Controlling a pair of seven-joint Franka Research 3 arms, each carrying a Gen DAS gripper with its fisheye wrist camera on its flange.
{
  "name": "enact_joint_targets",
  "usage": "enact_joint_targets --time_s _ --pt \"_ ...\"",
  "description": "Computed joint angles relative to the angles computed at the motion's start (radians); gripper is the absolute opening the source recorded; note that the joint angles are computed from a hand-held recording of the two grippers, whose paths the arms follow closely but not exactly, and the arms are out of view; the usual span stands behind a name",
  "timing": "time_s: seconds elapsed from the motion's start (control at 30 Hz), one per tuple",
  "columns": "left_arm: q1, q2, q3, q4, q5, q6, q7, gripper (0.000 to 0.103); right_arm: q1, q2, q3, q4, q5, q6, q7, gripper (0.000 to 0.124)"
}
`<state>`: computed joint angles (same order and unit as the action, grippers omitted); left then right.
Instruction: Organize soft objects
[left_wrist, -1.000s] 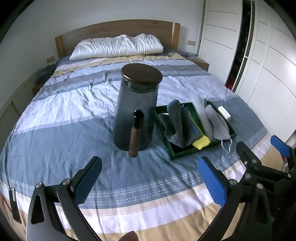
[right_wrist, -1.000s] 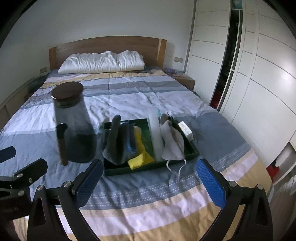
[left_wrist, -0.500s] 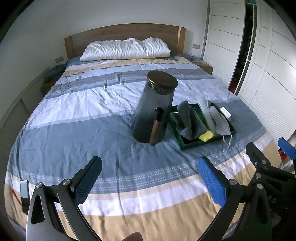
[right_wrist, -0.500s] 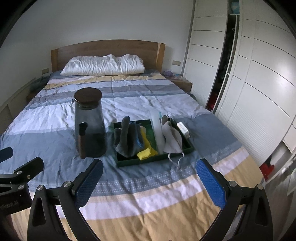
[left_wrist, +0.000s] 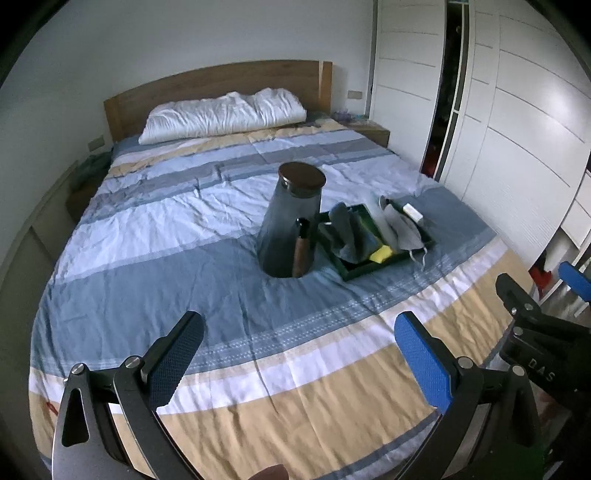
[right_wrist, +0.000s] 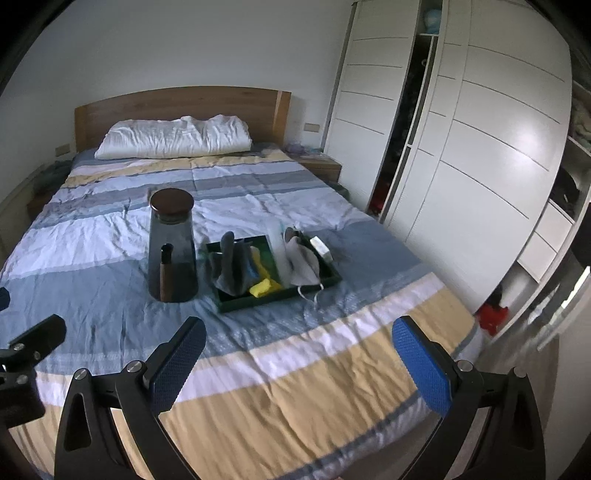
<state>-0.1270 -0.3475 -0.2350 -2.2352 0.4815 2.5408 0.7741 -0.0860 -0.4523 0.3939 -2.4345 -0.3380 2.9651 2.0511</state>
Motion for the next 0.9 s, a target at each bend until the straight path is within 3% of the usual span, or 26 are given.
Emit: enact_joint_targets --time_s 0.2,0.5,0.6,0.9 --pt "0.007 -0.033 -0.061 0.045 0.046 -0.105 -0.091 0.101 0.101 -0.04 -0.123 -0.014 0.078 0.002 -0.149 0.103" --pt "-0.031 -0.008 -0.096 0.158 0.107 -0.27 -0.25 0.101 0.327 -0.083 -0.367 -0.033 0.286 0.011 -0.54 0.103" --pt "-0.041 -0.005 -0.095 0.172 0.128 -0.298 -0.274 0.101 0.345 -0.107 -0.394 -0.05 0.337 0.027 -0.605 0.103" --pt "-0.067 0.0 -0.079 0.188 0.131 -0.297 -0.25 0.101 0.309 -0.154 -0.357 -0.078 0.451 0.044 -0.695 0.103"
